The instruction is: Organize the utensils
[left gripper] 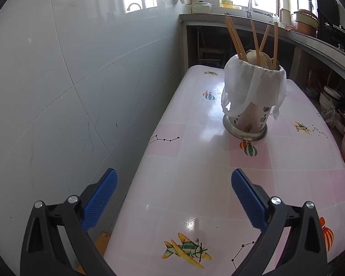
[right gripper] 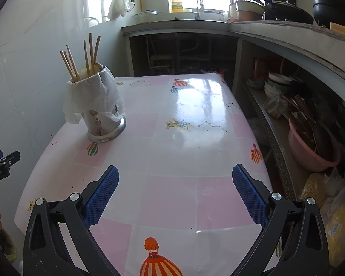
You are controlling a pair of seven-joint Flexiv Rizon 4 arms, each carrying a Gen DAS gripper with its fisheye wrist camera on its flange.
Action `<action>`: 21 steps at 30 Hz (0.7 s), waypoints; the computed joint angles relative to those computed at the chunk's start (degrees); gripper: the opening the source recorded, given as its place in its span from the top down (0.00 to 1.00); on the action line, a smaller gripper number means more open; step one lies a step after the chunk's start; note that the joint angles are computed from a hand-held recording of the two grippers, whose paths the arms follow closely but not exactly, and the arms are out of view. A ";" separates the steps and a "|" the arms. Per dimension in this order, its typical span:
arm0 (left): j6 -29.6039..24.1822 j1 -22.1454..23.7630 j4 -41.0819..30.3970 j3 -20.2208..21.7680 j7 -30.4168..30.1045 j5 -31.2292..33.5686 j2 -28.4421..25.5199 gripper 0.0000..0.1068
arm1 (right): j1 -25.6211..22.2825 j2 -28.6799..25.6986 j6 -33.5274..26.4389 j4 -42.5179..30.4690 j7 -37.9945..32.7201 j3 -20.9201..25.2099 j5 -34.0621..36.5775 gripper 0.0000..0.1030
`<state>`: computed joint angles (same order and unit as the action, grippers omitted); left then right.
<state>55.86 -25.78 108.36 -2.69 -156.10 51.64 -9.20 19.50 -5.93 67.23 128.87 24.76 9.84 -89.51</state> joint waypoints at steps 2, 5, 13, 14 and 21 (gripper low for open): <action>-0.13 -0.10 -0.08 -0.08 -0.14 0.05 0.06 0.09 | 0.00 0.00 0.06 -0.01 -0.07 0.01 0.04 0.08; 0.21 -0.08 -0.06 -0.14 -0.31 -0.03 0.10 0.09 | 0.00 0.00 0.11 0.01 -0.20 0.03 -0.05 0.08; 0.74 -0.63 -0.83 -0.22 -1.56 1.87 -0.09 0.09 | 0.17 -0.17 0.13 -0.17 -0.34 0.01 0.29 0.08; 0.77 -0.65 -0.96 -0.24 -1.56 1.98 -0.22 0.09 | 0.18 -0.20 0.12 -0.20 -0.32 0.01 0.23 0.08; 1.13 -0.68 -1.32 0.08 -0.97 1.24 -0.90 0.09 | 0.43 -0.62 0.06 -0.42 -0.46 0.01 0.26 0.08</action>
<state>56.99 -26.46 107.04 -2.61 -157.07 52.88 -10.10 19.92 -6.55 67.29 128.45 24.30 9.86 -89.25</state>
